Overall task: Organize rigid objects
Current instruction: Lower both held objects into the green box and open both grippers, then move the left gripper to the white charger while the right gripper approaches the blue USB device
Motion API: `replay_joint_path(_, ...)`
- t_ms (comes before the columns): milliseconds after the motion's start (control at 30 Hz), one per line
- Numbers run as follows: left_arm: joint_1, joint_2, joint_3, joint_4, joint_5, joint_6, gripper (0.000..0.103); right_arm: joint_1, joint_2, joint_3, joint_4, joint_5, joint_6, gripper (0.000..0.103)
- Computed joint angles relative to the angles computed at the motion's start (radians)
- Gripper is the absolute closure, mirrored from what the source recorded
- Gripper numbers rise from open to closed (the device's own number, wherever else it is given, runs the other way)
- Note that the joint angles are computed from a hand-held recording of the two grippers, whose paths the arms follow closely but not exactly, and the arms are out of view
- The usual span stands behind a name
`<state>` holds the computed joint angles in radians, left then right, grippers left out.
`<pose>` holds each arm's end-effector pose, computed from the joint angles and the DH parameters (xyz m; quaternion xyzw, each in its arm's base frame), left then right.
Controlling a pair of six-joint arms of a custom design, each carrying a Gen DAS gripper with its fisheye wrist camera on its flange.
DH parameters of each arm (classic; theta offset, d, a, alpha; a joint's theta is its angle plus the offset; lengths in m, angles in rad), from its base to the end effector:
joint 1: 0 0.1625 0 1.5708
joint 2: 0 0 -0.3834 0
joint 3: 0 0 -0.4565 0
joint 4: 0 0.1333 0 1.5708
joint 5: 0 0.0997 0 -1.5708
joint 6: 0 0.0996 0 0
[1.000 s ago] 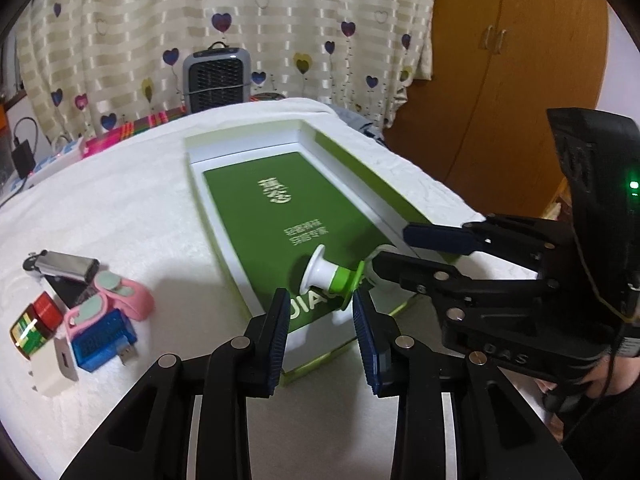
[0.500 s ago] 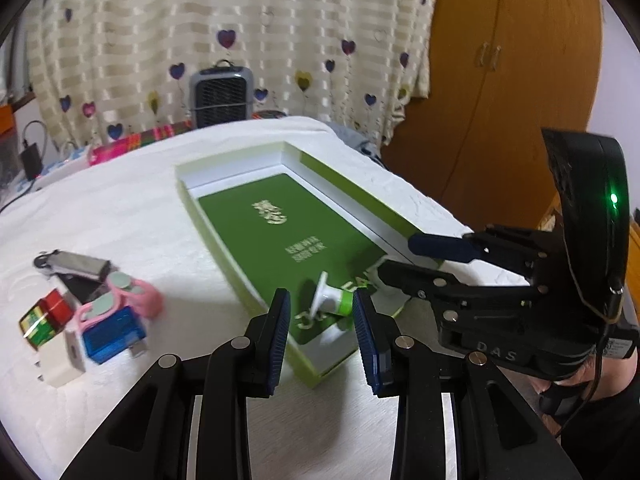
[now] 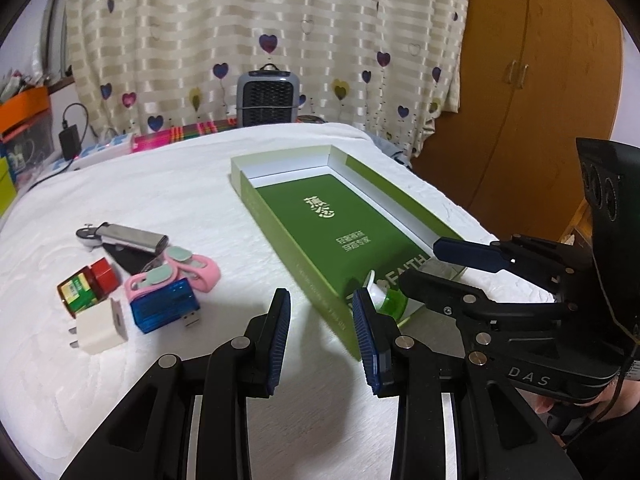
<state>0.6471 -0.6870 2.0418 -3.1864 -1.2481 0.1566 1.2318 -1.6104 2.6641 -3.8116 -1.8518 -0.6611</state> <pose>-0.3114 -0.4420 -0.1058 0.4854 0.8500 -0.1786 0.0997 -0.0123 -0.3525 0.2054 0.0543 -0.8227 0.4303 0.3674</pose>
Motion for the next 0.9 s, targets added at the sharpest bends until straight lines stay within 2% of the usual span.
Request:
replay_joint_path(100, 0.003, -0.006, 0.009, -0.01, 0.01, 0.002, 0.072, 0.008, 0.013, 0.0, -0.021, 0.0, 0.004, 0.055)
replay_joint_path(167, 0.006, -0.013, 0.018, -0.016, 0.015, 0.002, 0.072, 0.013, 0.023, 0.0, -0.033, 0.001, 0.006, 0.049)
replay_joint_path(200, 0.008, -0.016, 0.021, -0.018, 0.017, 0.002, 0.072, 0.015, 0.023, -0.001, -0.028, 0.001, 0.008, 0.042)
replay_joint_path(233, 0.012, -0.02, 0.025, -0.02, 0.021, 0.004, 0.072, 0.019, 0.025, -0.002, -0.023, 0.002, 0.008, 0.038)
replay_joint_path(567, 0.05, -0.056, 0.05, -0.036, 0.048, 0.012, 0.072, 0.055, 0.094, -0.018, -0.07, 0.033, -0.008, 0.038)
replay_joint_path(700, 0.066, -0.065, 0.048, -0.036, 0.062, 0.013, 0.072, 0.072, 0.118, -0.035, -0.048, 0.034, -0.006, 0.038)
replay_joint_path(900, 0.092, -0.079, 0.042, -0.034, 0.086, 0.036, 0.072, 0.116, 0.177, -0.08, -0.039, -0.006, 0.002, 0.038)
